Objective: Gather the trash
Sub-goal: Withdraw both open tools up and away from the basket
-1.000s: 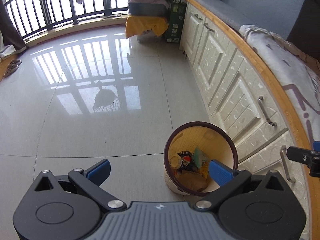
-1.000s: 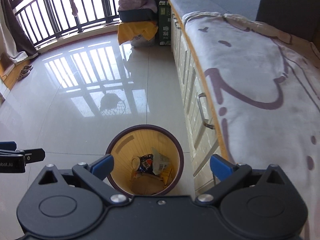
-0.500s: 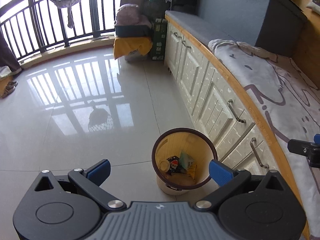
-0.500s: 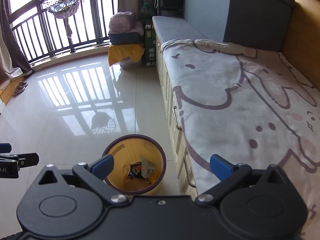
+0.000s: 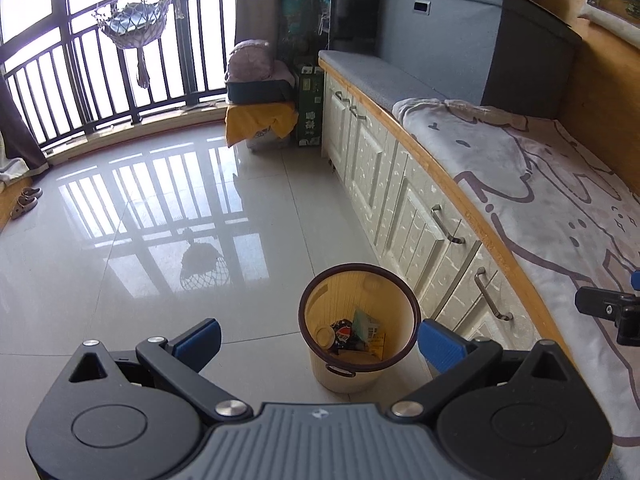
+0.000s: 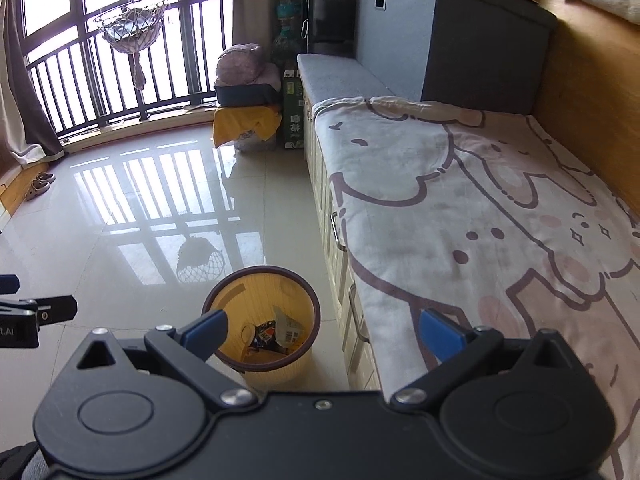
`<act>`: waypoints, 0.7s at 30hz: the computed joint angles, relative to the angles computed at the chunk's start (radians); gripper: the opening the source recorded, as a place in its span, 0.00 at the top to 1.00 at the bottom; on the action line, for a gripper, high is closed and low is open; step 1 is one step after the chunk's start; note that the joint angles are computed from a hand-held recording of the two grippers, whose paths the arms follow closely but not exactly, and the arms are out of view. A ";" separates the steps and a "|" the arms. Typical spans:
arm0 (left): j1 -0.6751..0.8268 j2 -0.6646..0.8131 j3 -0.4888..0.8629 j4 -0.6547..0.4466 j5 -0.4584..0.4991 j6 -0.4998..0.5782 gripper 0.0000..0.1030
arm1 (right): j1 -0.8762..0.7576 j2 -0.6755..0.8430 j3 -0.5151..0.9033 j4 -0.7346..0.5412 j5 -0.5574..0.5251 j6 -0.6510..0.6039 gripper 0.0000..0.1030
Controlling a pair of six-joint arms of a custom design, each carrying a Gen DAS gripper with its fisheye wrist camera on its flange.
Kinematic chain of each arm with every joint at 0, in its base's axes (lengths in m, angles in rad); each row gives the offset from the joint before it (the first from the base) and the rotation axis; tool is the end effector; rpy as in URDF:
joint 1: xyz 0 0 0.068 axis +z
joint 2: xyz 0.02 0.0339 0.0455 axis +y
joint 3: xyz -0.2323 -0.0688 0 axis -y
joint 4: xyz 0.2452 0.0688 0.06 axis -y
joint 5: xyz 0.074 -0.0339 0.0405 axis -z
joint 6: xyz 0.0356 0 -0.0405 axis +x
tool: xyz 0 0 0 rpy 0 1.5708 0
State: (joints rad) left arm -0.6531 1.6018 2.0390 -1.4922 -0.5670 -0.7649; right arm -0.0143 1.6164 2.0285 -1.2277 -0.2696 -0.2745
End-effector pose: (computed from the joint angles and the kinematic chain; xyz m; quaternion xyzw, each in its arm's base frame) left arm 0.2302 -0.1521 0.4134 -0.1231 0.9229 0.0459 0.3620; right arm 0.3056 0.0051 0.4199 -0.1686 0.9069 0.0711 0.3795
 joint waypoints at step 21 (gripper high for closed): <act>-0.141 -0.032 -0.090 -0.014 -0.072 -0.107 0.00 | -0.059 -0.195 -0.232 0.060 -0.020 -0.012 0.00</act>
